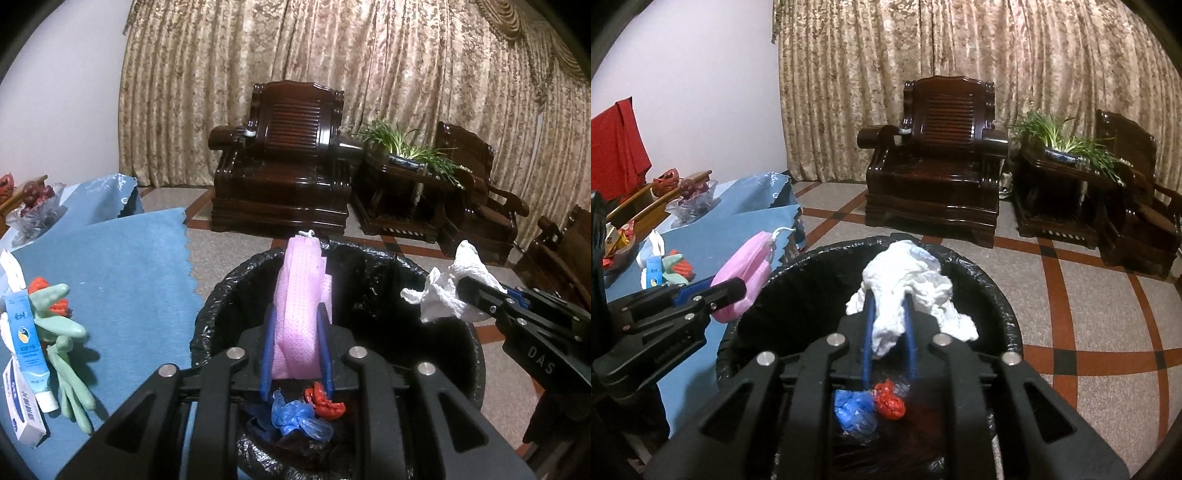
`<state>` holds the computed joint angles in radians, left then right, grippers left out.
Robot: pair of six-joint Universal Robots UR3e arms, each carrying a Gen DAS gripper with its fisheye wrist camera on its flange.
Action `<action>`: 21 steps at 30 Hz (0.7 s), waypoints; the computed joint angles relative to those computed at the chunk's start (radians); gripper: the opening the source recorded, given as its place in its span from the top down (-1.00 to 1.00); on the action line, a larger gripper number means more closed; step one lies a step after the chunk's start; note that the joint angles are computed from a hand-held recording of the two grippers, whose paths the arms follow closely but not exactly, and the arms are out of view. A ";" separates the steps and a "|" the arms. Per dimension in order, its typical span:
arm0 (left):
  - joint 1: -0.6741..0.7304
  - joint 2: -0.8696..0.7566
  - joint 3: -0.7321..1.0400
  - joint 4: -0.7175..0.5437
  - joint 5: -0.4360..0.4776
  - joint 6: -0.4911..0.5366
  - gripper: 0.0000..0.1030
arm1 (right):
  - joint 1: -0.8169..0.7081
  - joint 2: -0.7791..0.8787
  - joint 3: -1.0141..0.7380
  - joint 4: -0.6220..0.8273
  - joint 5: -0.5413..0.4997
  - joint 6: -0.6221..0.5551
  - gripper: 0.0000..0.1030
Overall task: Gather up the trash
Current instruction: 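Move both tools over the bin and open them to drop mask and tissue, then return to the table and grasp the white-blue box with the left tool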
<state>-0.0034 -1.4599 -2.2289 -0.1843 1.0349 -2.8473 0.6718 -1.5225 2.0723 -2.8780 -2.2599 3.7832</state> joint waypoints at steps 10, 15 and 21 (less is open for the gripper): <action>0.078 0.051 -0.038 -0.013 -0.051 0.011 -0.32 | 0.034 -0.012 0.012 0.061 -0.068 0.108 -0.60; 0.179 0.156 -0.095 -0.023 -0.074 0.032 -0.74 | 0.066 -0.010 -0.028 0.105 -0.091 0.147 -0.90; 0.393 0.332 -0.136 -0.177 -0.155 0.101 -0.88 | 0.105 0.038 -0.116 0.099 -0.109 0.138 -0.90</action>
